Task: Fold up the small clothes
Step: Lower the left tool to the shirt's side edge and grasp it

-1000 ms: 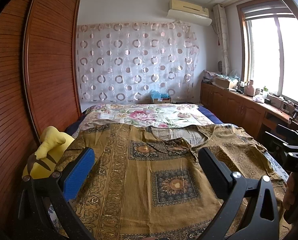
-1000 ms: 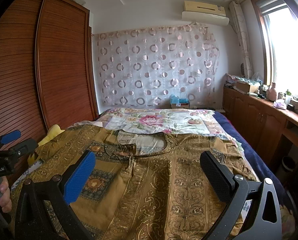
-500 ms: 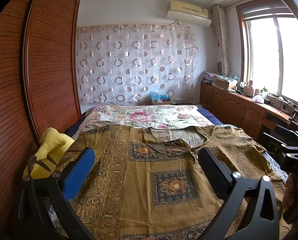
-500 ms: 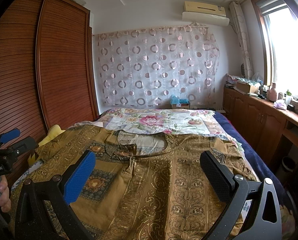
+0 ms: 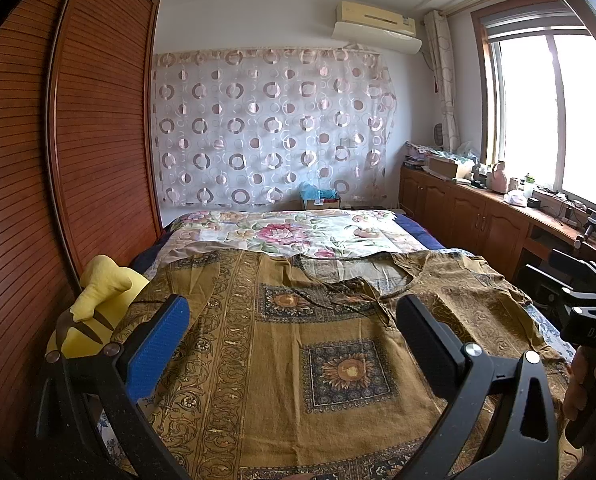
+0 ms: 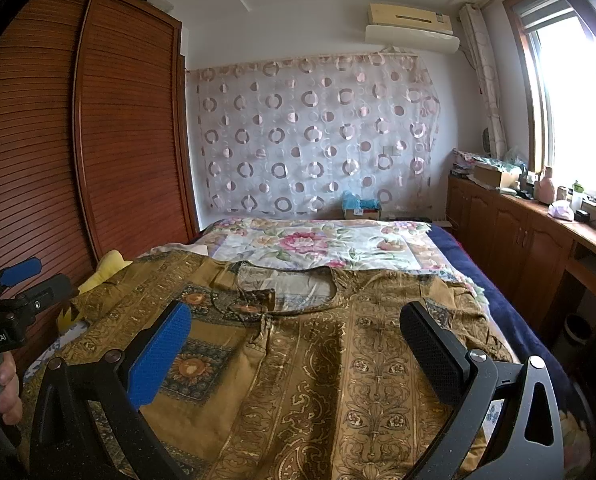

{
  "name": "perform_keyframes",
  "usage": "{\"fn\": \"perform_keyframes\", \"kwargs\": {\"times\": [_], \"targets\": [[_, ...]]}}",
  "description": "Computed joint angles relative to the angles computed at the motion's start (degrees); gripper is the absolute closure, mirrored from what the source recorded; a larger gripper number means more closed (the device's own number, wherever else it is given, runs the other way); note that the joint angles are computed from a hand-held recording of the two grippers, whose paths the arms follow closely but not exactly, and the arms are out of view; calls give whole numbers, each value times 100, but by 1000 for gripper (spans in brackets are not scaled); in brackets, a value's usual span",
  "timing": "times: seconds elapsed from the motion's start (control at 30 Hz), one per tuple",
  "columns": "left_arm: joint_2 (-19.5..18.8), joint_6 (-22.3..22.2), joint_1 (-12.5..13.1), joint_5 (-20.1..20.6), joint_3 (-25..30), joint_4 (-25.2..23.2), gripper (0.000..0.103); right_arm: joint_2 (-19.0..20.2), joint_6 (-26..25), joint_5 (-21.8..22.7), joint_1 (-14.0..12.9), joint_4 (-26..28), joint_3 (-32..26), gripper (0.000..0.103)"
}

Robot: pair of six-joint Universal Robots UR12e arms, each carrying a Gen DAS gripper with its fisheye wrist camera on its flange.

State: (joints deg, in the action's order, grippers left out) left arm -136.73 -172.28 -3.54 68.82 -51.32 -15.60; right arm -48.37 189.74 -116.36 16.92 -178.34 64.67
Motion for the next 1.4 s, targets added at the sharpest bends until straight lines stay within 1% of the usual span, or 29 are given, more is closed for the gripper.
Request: {"fn": "perform_keyframes", "kwargs": {"times": [0.13,0.37,0.53,0.73,0.87,1.0,1.13,1.23,1.27,1.3,1.33,1.4], "targets": [[2,6,0,3,-11,10,0,15,-3,23,0,18,-24,0],[40,114,54,24,103,-425,0,41,-77,231,-24,120,-41,0],[-66,181,105,122,344,-830,0,39,-122,433,-67,236,-41,0],[-135,145,180,267,244,-900,0,-2,-135,643,-112,392,-25,0],[-224,177,237,338,338,-1086,0,-10,-171,801,-134,544,-60,0],[-380,248,294,399,591,-1417,0,16,-199,955,-142,713,-141,0],[-544,451,343,499,887,-1747,0,38,-244,1158,-173,913,-217,0],[-712,621,372,596,1206,-2031,0,59,-293,1274,-191,1093,-297,0],[-799,669,386,612,1374,-2190,0,53,-330,1329,-200,1144,-304,0],[-872,707,395,661,1519,-2329,1,45,-354,1360,-207,1191,-312,0],[-938,732,402,720,1651,-2460,6,42,-374,1383,-213,1234,-327,0],[-1081,756,432,709,1947,-2820,12,9,-409,1478,-240,1286,-310,0]]}}
